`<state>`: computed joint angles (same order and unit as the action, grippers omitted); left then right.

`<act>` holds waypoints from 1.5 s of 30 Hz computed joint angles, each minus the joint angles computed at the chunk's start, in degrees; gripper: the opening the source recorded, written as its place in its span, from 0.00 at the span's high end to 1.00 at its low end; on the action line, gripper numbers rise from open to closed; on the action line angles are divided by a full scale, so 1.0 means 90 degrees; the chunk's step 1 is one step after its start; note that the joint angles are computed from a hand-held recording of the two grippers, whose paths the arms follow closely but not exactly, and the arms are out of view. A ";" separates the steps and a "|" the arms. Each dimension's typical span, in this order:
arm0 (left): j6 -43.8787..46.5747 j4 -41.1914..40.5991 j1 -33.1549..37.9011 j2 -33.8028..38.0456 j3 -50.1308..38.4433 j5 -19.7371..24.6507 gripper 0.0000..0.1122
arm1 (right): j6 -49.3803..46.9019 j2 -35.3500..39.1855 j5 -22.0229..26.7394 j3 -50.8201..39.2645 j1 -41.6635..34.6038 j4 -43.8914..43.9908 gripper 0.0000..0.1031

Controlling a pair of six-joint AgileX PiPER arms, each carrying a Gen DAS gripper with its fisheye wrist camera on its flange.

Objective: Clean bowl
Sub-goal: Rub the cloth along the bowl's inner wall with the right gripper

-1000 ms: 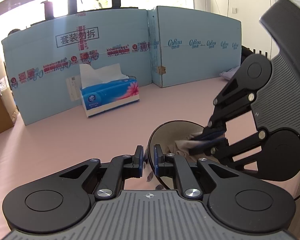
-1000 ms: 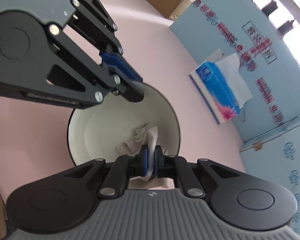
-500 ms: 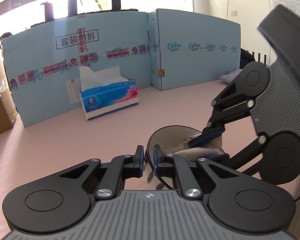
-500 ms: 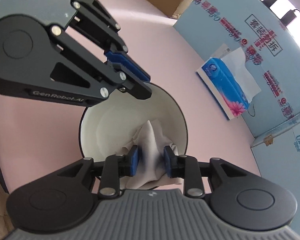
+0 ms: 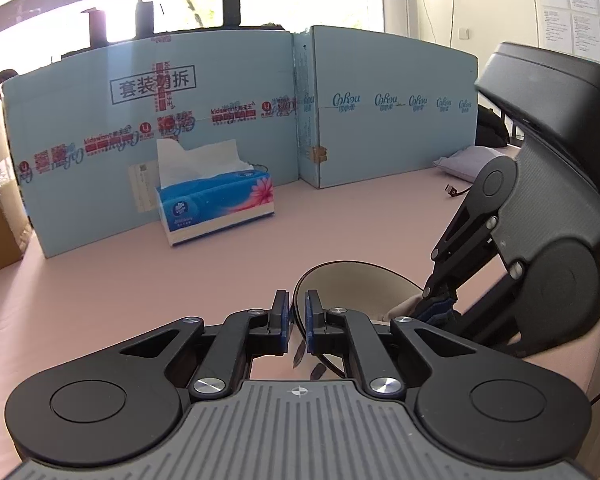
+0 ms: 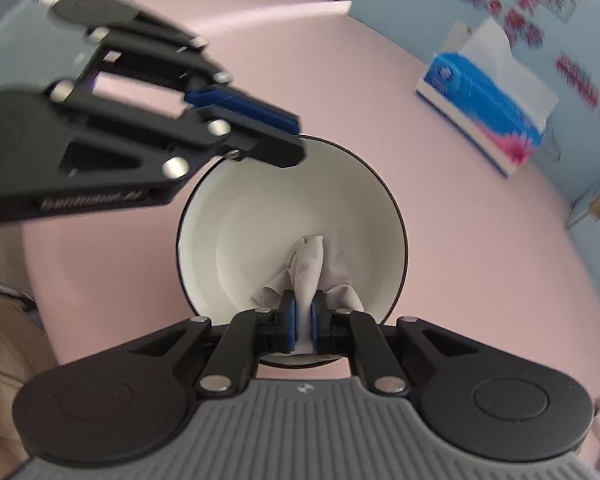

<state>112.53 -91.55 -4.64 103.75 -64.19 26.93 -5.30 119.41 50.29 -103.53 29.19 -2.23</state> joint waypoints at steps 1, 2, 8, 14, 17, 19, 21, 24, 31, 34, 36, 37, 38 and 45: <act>-0.0001 0.0004 0.0000 0.0011 -0.0008 -0.0004 0.91 | -0.0049 0.0001 0.0029 -0.0016 -0.0052 0.0157 0.91; -0.0005 0.0011 0.0000 0.0023 -0.0018 -0.0008 0.92 | -0.0170 -0.0001 0.0103 -0.0039 -0.0174 0.0568 0.91; 0.0106 0.0000 -0.0036 0.0048 -0.0029 -0.0104 0.95 | -0.0760 -0.0079 0.0170 0.0033 -0.0403 0.1974 0.91; 0.0081 0.0082 0.0014 0.0092 -0.0072 -0.0028 0.95 | -0.0656 0.0075 0.0555 -0.0303 -0.0291 0.1646 0.91; 0.0148 0.0041 0.0030 0.0103 -0.0068 0.0008 0.95 | -0.0497 0.0078 0.0616 -0.0338 -0.0132 0.1140 0.92; 0.0139 0.0056 0.0041 0.0110 -0.0073 0.0033 0.94 | -0.0322 0.0079 0.0618 -0.0342 0.0087 0.0563 0.92; 0.0106 0.0094 0.0048 0.0104 -0.0079 0.0062 0.94 | -0.0157 0.0102 0.0642 -0.0350 0.0388 -0.0218 0.92; 0.0115 0.0112 0.0033 0.0098 -0.0077 0.0044 0.93 | 0.0162 0.0171 0.0633 -0.0250 0.0864 -0.1464 0.93; 0.0047 0.0192 0.0058 0.0116 -0.0115 0.0110 0.93 | 0.0959 0.0301 0.0538 0.0338 0.1745 -0.4078 0.93; -0.0027 0.0255 0.0054 0.0129 -0.0138 0.0093 0.93 | 0.1140 0.0309 0.0360 0.0353 0.1663 -0.4217 0.94; -0.0092 0.0310 0.0074 0.0136 -0.0154 0.0126 0.93 | 0.1289 0.0288 0.0172 0.0414 0.1615 -0.4326 0.94; -0.0139 0.0353 0.0078 0.0149 -0.0173 0.0124 0.93 | 0.1358 0.0281 0.0105 0.0413 0.1609 -0.4336 0.94; -0.0185 0.0393 0.0080 0.0160 -0.0190 0.0118 0.93 | 0.1425 0.0274 0.0043 0.0410 0.1605 -0.4340 0.94; -0.0626 0.0726 0.0115 0.0345 -0.0403 0.0147 0.93 | 0.1249 0.0074 -0.0281 0.0590 0.1292 -0.3968 0.94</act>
<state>106.89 -85.01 -3.61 106.86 -67.82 28.26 5.94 120.08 47.76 -98.23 40.82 -37.95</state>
